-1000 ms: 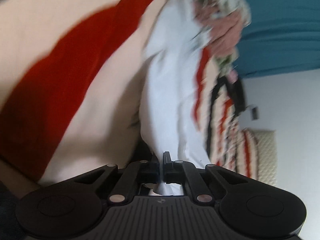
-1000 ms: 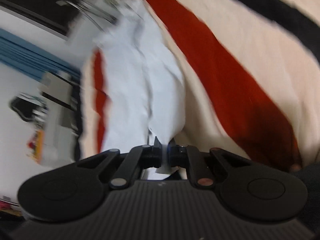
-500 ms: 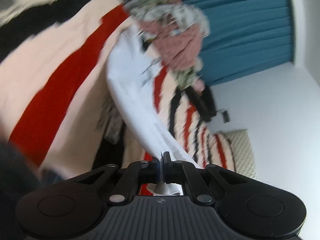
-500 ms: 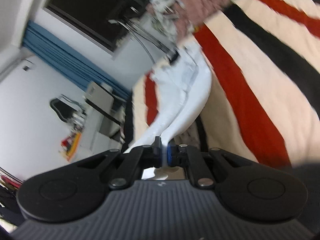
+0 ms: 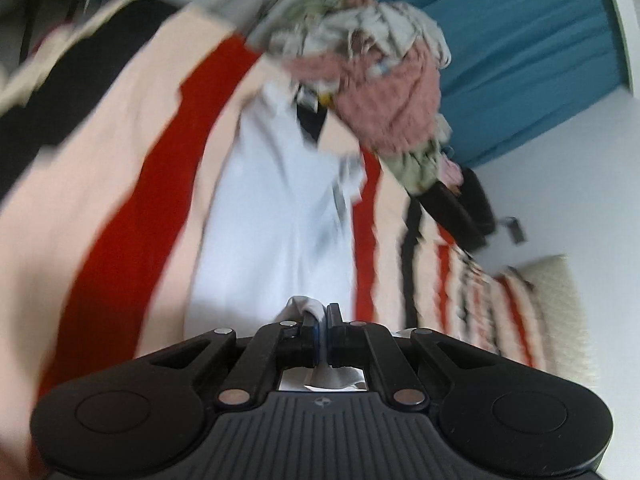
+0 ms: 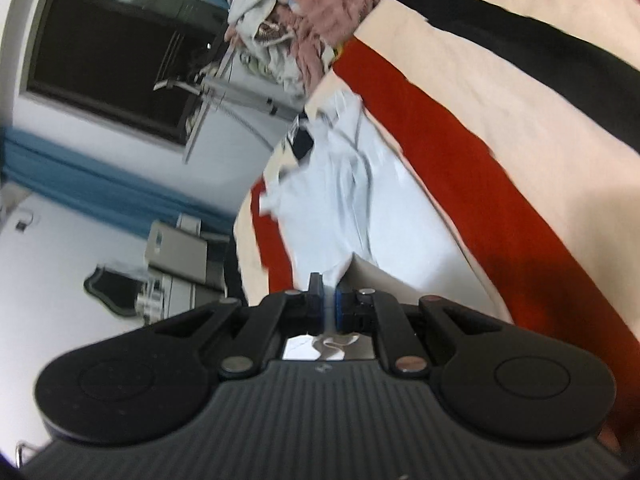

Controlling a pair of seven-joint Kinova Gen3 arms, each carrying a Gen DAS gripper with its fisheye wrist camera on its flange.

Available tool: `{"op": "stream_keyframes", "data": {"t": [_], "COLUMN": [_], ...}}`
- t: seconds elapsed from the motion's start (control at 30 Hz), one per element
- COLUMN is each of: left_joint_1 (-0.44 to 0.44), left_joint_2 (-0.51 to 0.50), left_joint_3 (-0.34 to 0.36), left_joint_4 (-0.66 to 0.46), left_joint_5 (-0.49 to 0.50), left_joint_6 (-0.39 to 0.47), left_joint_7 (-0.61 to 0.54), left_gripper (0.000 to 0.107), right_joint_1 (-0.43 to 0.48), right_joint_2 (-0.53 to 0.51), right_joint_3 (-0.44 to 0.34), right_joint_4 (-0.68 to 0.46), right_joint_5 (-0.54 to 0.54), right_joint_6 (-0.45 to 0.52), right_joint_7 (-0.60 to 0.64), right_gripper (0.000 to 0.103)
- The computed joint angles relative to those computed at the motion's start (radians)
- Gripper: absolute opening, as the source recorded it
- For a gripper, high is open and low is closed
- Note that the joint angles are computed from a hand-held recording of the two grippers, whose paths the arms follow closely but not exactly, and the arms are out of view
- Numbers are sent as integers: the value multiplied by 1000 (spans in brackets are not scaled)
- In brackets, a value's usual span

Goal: Fold clothes

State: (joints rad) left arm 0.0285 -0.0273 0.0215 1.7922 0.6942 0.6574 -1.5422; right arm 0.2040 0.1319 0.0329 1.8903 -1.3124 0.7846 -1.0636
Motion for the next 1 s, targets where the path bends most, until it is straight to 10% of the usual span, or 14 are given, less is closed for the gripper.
{"op": "stream_keyframes", "data": {"t": [0.13,0.33,0.63,0.7,0.87,1.0], "left_joint_1": [103,209,283,292,421,606], "left_joint_2": [172,405,527,511,394,290], "left_joint_3": [-41,-94,-181,-181,-267,-410], "left_joint_4": [-128,-218,-267,-253,-118,-16], "left_joint_5": [-136,-351,-397,-424,-509,-672], "left_joint_6": [-163,-384,-361,-367,-470,-540], "left_joint_7": [28,118,31,30,106,229], "left_gripper": [4,4,7,23,67,86], "right_joint_1": [-131,-56,-127,-136,22,165], "right_joint_2": [169,393,466,447,355,234], "right_joint_3": [32,-200,-239,-239,-451,-636], "right_joint_4": [-119,-292,-341,-333,-233,-106], "right_joint_5": [-95,-78,251,332,389,282], "right_joint_6": [-163,-393,-554,-566,-623,-706], "right_joint_7": [161,405,323,253,290,453], "right_gripper": [9,9,11,17,81,83]}}
